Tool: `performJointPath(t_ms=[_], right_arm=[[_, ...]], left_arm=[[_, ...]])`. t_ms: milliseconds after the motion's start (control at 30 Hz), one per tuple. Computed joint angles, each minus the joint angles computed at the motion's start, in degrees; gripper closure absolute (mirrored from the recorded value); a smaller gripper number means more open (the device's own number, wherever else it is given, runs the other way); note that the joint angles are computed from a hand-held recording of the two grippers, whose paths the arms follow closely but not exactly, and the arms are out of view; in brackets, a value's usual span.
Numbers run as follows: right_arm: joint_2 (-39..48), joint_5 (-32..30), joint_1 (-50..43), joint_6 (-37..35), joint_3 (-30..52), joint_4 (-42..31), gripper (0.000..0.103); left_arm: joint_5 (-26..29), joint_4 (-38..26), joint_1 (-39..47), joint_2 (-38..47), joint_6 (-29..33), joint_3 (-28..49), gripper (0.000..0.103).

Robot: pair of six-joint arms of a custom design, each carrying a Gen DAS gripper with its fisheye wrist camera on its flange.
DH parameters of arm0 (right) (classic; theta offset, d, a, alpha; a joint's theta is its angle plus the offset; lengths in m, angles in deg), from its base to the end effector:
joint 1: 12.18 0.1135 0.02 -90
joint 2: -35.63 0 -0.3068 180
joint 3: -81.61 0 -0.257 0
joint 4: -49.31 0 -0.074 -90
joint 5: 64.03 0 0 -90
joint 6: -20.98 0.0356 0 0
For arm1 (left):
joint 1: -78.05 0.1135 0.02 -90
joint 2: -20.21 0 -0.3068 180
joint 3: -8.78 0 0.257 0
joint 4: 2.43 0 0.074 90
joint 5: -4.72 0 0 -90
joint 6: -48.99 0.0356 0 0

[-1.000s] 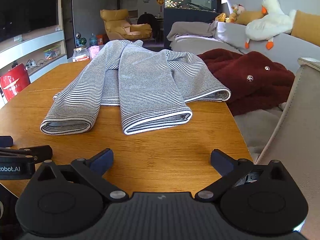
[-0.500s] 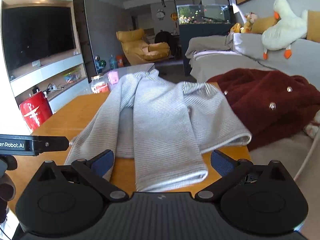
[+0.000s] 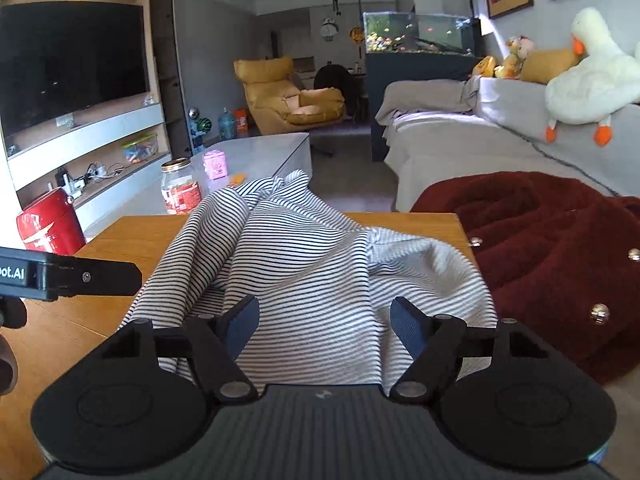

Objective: Fold clothes

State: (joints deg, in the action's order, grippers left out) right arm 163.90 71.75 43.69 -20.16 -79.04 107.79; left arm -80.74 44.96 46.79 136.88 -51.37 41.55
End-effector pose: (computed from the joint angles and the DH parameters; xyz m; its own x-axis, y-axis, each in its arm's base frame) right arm 0.1275 0.1427 0.0351 -0.5265 0.1594 -0.8351 0.1144 0.9866 0.1161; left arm 0.2319 -0.1441 0.0670 -0.6031 0.1564 -0.7822 0.4709 0.8613 -0.1909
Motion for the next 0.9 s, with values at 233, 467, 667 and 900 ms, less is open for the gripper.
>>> performJointPath(t_ms=[233, 467, 667, 900], right_arm=[[2.5, -16.7, -9.0, -12.7, 10.7, -5.5, 0.035], [-1.9, -14.0, 6.8, -9.6, 11.0, -14.8, 0.034], [-5.3, -12.8, 19.1, 0.3, 9.1, -18.7, 0.034], [-5.2, -7.3, 29.7, 12.0, 7.5, -19.7, 0.034]], left_arm=[[3.6, 2.4, 6.2, 1.2, 3.5, -2.1, 0.0], [10.8, 3.9, 10.9, 0.5, 7.3, -5.1, 0.0], [8.0, 2.3, 6.4, -0.8, 13.0, -8.0, 0.0], [-4.0, 14.2, -2.3, 6.2, 18.0, -16.6, 0.037]])
